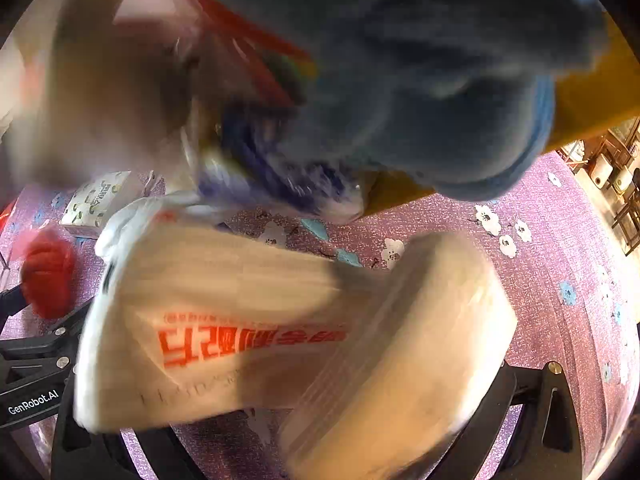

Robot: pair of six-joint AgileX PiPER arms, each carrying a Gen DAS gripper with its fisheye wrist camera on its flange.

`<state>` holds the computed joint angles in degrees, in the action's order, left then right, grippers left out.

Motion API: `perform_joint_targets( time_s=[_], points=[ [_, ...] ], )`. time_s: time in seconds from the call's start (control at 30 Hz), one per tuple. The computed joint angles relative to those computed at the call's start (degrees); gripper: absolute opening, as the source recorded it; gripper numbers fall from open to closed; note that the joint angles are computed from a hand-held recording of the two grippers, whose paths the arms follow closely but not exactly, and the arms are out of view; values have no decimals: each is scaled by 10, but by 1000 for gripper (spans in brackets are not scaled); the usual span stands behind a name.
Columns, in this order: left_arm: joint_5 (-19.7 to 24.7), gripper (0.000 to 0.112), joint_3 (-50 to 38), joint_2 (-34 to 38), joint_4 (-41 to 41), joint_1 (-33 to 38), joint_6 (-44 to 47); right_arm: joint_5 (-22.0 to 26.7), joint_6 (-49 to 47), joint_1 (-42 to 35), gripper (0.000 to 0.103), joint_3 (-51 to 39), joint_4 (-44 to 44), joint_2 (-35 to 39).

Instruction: Organize soft objects

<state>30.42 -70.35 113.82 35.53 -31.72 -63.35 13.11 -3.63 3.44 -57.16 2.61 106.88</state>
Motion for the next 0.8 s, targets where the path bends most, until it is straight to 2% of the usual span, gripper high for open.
perform_joint_targets(
  time_s=[0.8],
  points=[
    [0,103,4,-2,4,-3,-7,-1,-6,-2,102,-1,4,2]
  ],
)
